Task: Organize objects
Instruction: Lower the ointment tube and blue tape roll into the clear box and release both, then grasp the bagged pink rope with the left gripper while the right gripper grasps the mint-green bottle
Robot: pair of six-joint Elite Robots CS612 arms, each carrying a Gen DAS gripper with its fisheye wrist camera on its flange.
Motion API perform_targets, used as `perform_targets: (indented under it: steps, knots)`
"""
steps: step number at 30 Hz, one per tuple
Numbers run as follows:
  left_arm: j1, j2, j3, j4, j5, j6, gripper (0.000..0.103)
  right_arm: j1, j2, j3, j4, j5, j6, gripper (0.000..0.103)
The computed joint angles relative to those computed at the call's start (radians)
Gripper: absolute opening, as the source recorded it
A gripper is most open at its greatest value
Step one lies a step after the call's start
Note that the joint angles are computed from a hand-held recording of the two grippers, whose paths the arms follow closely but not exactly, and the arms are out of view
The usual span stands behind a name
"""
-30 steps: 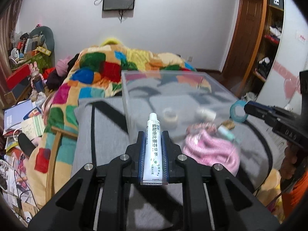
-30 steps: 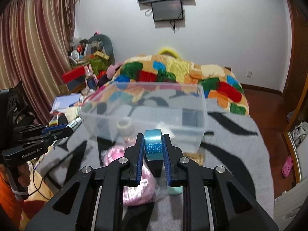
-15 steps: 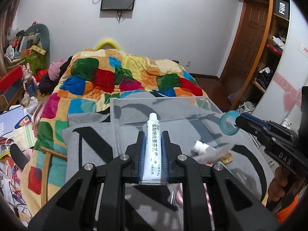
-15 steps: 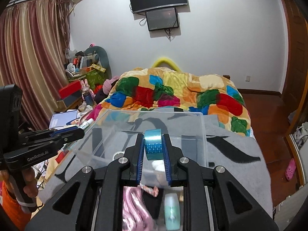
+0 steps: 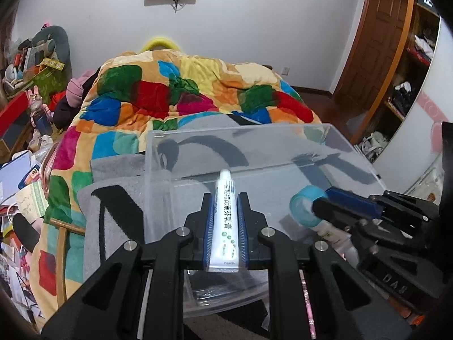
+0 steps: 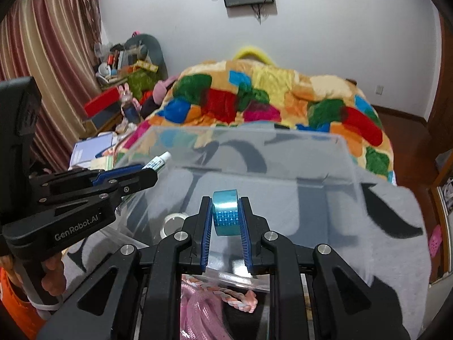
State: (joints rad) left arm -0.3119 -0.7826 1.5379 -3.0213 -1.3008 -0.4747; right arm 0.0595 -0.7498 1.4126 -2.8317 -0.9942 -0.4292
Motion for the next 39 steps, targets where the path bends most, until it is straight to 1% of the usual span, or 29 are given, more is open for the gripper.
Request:
perform_targets:
  steps: [4,7,9,11,12,14,15,17,20,22,24,27,30,32,34,36,37,39]
  knots:
    - [-0.001,-0.001,0.002,0.002,-0.005,0.002,0.016,0.005,0.001,-0.004,0.047,-0.012,-0.039,0.017]
    - [-0.006,-0.009,0.013,-0.01,-0.007,0.003,0.018,0.002,-0.007,0.007,0.045,-0.005,-0.051,0.017]
    - [-0.013,-0.02,0.028,-0.025,0.001,0.009,0.026,-0.003,-0.014,0.016,0.034,0.002,-0.054,0.018]
    - [-0.022,-0.032,0.047,-0.046,0.019,0.013,0.043,-0.012,-0.025,0.033,0.018,0.016,-0.06,0.021]
    - [-0.027,-0.038,0.057,-0.059,0.03,0.014,0.047,-0.017,-0.031,0.042,0.007,0.019,-0.062,0.022]
    - [-0.039,-0.05,0.078,-0.086,0.048,0.02,0.06,-0.025,-0.043,0.061,-0.018,0.025,-0.062,0.026]
    - [-0.046,-0.056,0.089,-0.096,0.06,0.021,0.062,-0.034,-0.051,0.077,-0.04,0.029,-0.063,0.028]
    - [-0.058,-0.066,0.108,-0.112,0.075,0.012,0.072,-0.045,-0.064,0.103,-0.071,0.032,-0.061,0.036]
    - [-0.073,-0.068,0.115,-0.099,0.077,0.0,0.073,-0.067,-0.078,0.137,-0.112,0.029,-0.05,0.043]
    - [-0.081,-0.063,0.111,-0.085,0.054,0.001,0.073,-0.08,-0.084,0.159,-0.128,0.014,-0.048,0.045]
    - [-0.09,-0.052,0.099,-0.058,0.027,0.008,0.073,-0.09,-0.088,0.174,-0.125,-0.005,-0.057,0.045]
    - [-0.104,-0.031,0.076,-0.024,0.019,0.016,0.073,-0.099,-0.091,0.194,-0.121,-0.04,-0.075,0.045]
    - [-0.114,-0.012,0.055,0.017,0.006,0.009,0.073,-0.104,-0.09,0.204,-0.107,-0.053,-0.085,0.045]
    - [-0.122,-0.007,0.051,0.047,0.036,0.011,0.073,-0.107,-0.087,0.204,-0.092,-0.057,-0.091,0.045]
    - [-0.127,-0.008,0.064,0.054,0.068,0.016,0.074,-0.108,-0.085,0.204,-0.085,-0.063,-0.097,0.045]
    - [-0.125,-0.018,0.098,0.021,0.074,0.017,0.081,-0.11,-0.083,0.205,-0.073,-0.06,-0.109,0.045]
    - [-0.125,-0.025,0.114,0.012,0.082,0.016,0.086,-0.109,-0.082,0.205,-0.068,-0.059,-0.116,0.045]
    - [-0.121,-0.042,0.151,-0.008,0.086,0.021,0.086,-0.107,-0.081,0.207,-0.062,-0.061,-0.128,0.045]
